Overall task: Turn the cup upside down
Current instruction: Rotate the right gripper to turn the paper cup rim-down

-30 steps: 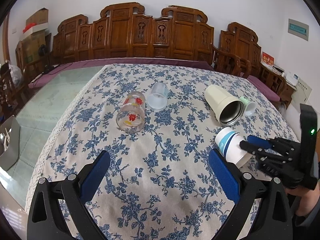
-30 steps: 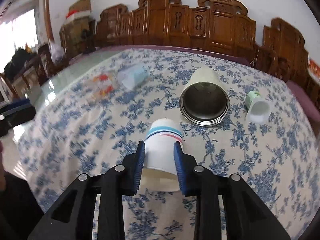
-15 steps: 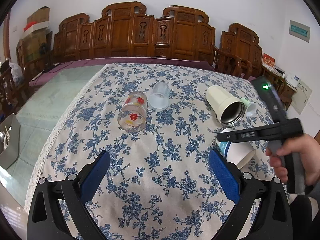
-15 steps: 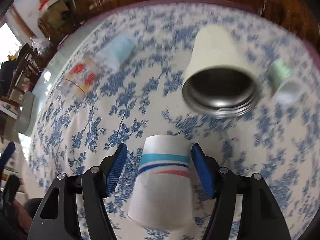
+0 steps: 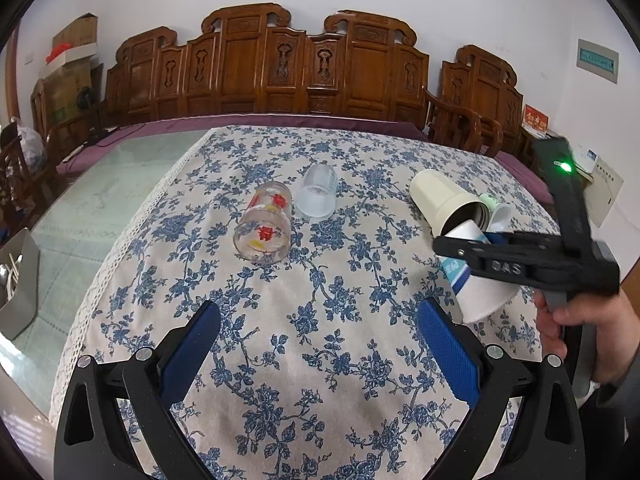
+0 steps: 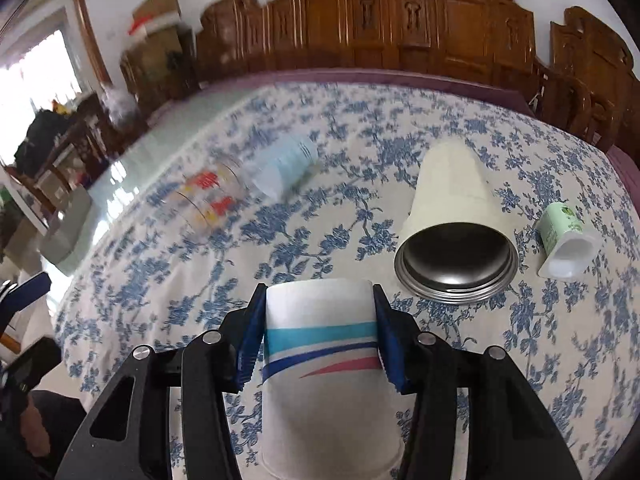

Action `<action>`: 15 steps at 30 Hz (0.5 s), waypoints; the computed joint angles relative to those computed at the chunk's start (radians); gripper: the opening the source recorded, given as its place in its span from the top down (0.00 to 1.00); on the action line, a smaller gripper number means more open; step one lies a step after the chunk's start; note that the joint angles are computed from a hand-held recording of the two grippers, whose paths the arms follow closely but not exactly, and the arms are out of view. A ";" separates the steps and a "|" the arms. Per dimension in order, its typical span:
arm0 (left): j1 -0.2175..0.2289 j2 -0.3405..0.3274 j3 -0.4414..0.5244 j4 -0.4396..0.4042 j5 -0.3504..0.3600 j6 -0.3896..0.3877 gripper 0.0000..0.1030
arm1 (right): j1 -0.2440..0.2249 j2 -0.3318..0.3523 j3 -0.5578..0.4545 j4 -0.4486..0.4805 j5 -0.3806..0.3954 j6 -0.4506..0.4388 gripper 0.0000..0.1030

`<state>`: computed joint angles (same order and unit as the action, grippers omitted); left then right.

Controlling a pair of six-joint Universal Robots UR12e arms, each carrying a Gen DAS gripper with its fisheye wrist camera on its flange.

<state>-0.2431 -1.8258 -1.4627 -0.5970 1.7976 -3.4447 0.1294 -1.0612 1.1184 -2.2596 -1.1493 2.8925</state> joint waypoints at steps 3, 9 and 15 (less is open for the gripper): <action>0.000 0.000 0.000 -0.001 0.002 0.000 0.08 | -0.006 -0.011 0.038 -0.079 0.008 0.009 0.48; -0.002 -0.002 0.003 -0.009 0.005 0.004 0.08 | -0.012 -0.036 0.085 -0.145 0.009 -0.006 0.48; -0.004 -0.002 0.002 -0.002 0.010 0.004 0.08 | -0.018 -0.074 0.156 -0.172 -0.009 -0.024 0.45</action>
<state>-0.2475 -1.8281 -1.4610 -0.5994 1.8080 -3.4407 0.1115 -1.1348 1.2741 -2.4315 -1.1584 2.8686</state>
